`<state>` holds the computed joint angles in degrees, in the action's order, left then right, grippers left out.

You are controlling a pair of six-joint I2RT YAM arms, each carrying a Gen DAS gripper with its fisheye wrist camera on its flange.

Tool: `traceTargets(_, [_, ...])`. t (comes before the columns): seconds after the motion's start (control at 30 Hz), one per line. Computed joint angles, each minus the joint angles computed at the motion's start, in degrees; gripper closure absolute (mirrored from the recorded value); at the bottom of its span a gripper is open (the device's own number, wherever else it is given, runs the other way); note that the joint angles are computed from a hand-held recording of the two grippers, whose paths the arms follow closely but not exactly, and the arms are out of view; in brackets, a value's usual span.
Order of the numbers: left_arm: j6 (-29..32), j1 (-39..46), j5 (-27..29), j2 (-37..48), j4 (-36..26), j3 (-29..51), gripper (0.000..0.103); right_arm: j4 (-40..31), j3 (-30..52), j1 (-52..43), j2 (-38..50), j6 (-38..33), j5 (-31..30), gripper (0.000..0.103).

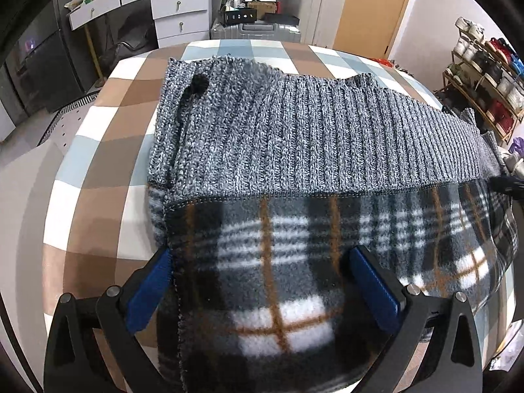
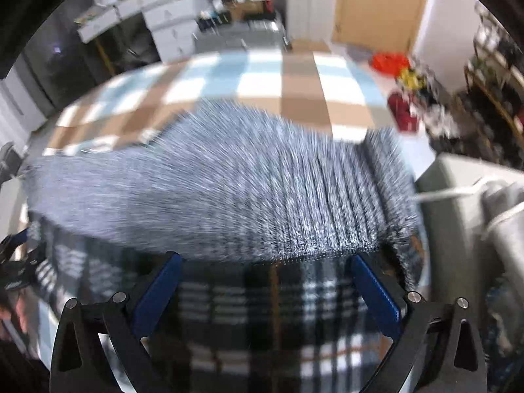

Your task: Fold large clothes

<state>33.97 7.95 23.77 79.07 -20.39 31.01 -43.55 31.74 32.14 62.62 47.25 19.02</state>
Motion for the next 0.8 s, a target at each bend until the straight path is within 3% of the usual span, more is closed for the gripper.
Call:
traceTargets(0.07, [0.9,0.5,0.5,2.3,-2.2,2.2,0.001,3.1,-1.9,0.8,4.2,-0.5,1.2,0.0])
traceTargets(0.13, [0.4,0.0,-0.4,1.8,-4.4,3.6,0.001,1.7,0.4,4.4,8.6,3.5,4.9,0.0])
traceTargets(0.23, [-2.5,0.3,-0.1,-6.5,-5.9,2.5,0.002,-0.7,2.9,-0.8,7.7,0.3,-0.1,0.0])
traceTargets(0.3, [-2.3,3.0,6.9,-13.6,-8.6,2.4,0.002,-2.7,5.0,-2.7,4.9,-1.5,-1.6,0.0])
traceTargets(0.4, [-2.4,2.9,15.7,-16.9,-14.5,6.2,0.001,-1.0,5.8,-1.4,-0.8,-1.2,1.2,0.001])
traceTargets(0.5, [-10.7,-4.7,10.4,-15.0,-9.0,7.4,0.001,-0.2,9.0,-2.2,3.8,-1.4,5.4,0.001])
traceTargets(0.6, [-15.0,-9.5,5.4,-3.8,-6.6,9.6,0.002,2.3,10.1,-6.0,10.4,-2.7,1.9,0.001])
traceTargets(0.67, [-13.7,-9.5,1.5,3.8,-10.0,11.4,0.002,6.2,8.9,-9.0,13.1,-4.4,-0.2,0.0])
traceTargets(0.7, [-14.5,-10.9,-0.9,6.0,-7.6,10.8,0.002,7.5,7.5,-8.8,13.0,-4.5,0.5,0.0])
traceTargets(0.8, [-11.7,-13.4,-4.4,2.6,-2.6,6.2,0.001,8.2,7.3,-6.6,16.2,-4.5,2.8,0.0])
